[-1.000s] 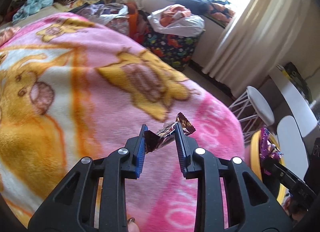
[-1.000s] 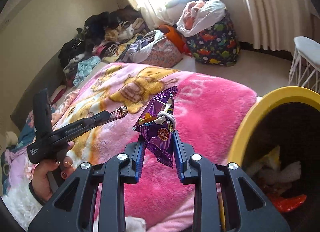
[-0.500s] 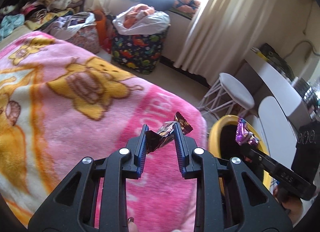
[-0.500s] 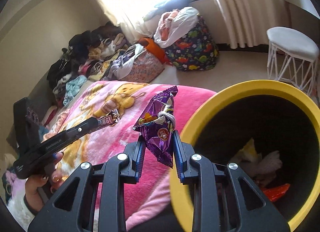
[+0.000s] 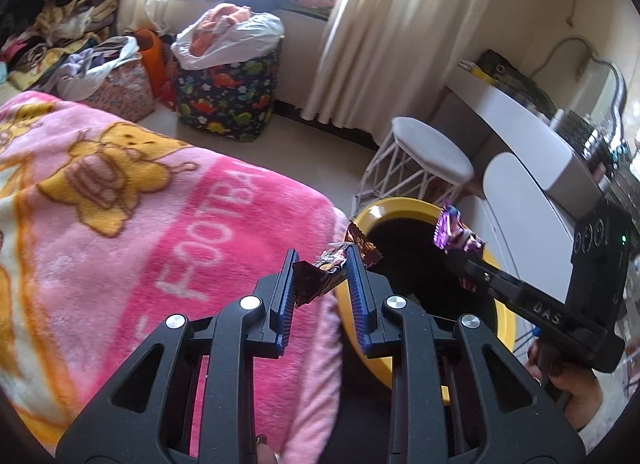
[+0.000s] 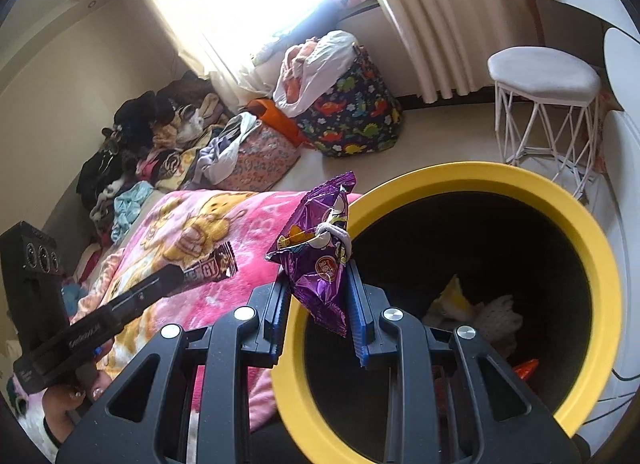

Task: Collect trash
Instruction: 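Carry the chocolate wrapper and purple wrapper in both tools over the bin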

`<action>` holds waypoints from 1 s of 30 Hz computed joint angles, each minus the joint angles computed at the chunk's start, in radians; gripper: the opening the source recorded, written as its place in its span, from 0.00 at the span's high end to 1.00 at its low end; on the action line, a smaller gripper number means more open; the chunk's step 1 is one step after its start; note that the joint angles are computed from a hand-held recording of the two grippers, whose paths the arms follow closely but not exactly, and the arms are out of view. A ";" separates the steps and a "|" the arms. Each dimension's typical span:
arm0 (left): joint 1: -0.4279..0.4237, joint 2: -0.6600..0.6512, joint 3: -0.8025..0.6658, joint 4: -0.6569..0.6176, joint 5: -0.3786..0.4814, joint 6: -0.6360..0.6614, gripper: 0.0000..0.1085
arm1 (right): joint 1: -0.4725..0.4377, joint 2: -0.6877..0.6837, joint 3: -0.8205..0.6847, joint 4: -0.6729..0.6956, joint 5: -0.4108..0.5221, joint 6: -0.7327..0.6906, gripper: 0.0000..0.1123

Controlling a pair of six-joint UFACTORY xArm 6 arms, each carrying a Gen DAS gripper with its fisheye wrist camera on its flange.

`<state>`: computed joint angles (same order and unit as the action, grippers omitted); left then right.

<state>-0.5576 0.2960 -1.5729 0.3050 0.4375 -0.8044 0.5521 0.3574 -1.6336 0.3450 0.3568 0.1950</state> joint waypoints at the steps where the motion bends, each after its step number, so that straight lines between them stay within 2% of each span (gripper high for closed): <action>1: -0.008 0.009 -0.013 -0.007 0.004 0.012 0.83 | -0.001 -0.006 0.010 -0.006 -0.006 0.006 0.77; 12: -0.062 0.084 -0.119 -0.055 0.042 0.109 0.83 | -0.041 -0.080 0.119 -0.071 -0.069 0.082 0.77; 17: -0.084 0.120 -0.174 -0.061 0.070 0.145 0.84 | -0.065 -0.106 0.158 -0.141 -0.069 0.148 0.77; 30: -0.134 0.226 -0.323 -0.115 0.152 0.254 0.84 | -0.103 -0.159 0.233 -0.148 -0.039 0.186 0.76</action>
